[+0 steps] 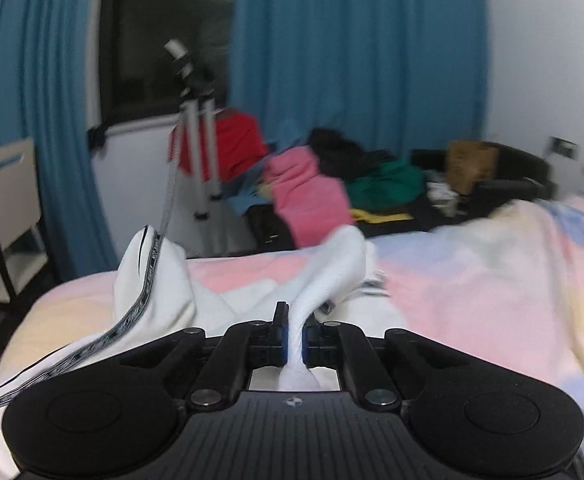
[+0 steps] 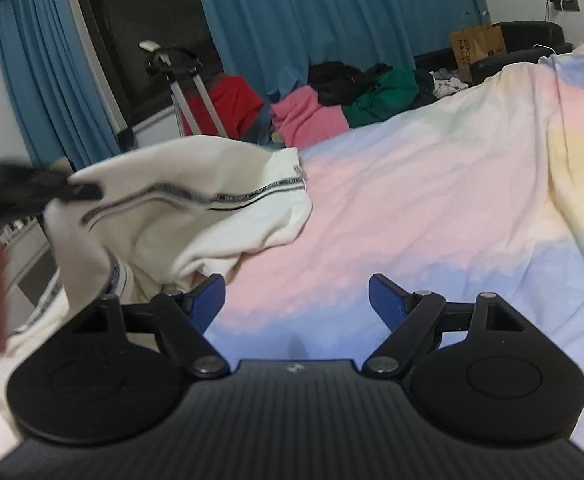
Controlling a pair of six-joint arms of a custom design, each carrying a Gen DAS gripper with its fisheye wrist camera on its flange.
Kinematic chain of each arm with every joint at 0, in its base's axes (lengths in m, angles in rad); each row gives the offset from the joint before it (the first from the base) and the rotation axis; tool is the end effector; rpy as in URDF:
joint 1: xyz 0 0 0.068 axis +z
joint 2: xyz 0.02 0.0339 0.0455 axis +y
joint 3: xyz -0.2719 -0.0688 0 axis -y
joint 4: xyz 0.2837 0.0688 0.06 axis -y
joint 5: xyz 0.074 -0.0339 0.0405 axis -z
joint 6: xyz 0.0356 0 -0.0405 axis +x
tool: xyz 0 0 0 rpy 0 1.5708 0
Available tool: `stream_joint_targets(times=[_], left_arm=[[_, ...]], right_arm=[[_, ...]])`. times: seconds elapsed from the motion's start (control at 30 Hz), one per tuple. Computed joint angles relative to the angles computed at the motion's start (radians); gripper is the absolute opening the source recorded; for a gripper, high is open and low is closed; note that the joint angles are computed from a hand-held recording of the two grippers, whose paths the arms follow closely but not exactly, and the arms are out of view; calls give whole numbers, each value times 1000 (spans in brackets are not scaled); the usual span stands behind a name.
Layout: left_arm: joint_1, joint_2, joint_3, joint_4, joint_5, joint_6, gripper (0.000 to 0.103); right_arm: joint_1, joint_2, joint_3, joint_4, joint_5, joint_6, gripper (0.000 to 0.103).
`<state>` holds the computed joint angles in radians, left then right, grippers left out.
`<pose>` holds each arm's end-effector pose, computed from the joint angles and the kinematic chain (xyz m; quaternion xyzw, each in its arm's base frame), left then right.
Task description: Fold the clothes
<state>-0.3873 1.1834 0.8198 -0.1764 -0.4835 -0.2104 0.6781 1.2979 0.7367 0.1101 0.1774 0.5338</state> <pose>0.2787 -0.0958 0.2662 -0.0429 0.8519 0.0582 0.5187 0.2508 0.1939 0.2276 -0.0139 0.8452 0.2396 0.4775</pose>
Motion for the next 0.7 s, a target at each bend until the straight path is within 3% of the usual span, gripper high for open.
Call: stream_joint_targets(times=[0.07, 0.13, 0.23, 0.33, 0.5, 0.57, 0.7], left_arm=[[-138, -145, -79, -72, -82, -25, 5], [-303, -260, -148, -157, -170, -126, 5], [-585, -339, -205, -315, -328, -343, 5], [-820, -301, -232, -448, -451, -606, 6], [-899, -297, -311, -485, -442, -885, 6], [-880, -360, -357, -450, -426, -895, 6], [-776, -511, -447, -374, -334, -811, 6]], right_arm=[[-10, -68, -32, -11, -25, 31, 81], [-44, -138, -66, -24, -99, 95, 81], [-120, -246, -116, -53, -251, 232, 81], [-207, -347, -164, -86, -377, 366, 82], [-334, -377, -170, -164, -493, 472, 81], [-374, -323, -139, -192, -531, 480, 75], [-435, -185, -62, -244, -554, 456, 72]])
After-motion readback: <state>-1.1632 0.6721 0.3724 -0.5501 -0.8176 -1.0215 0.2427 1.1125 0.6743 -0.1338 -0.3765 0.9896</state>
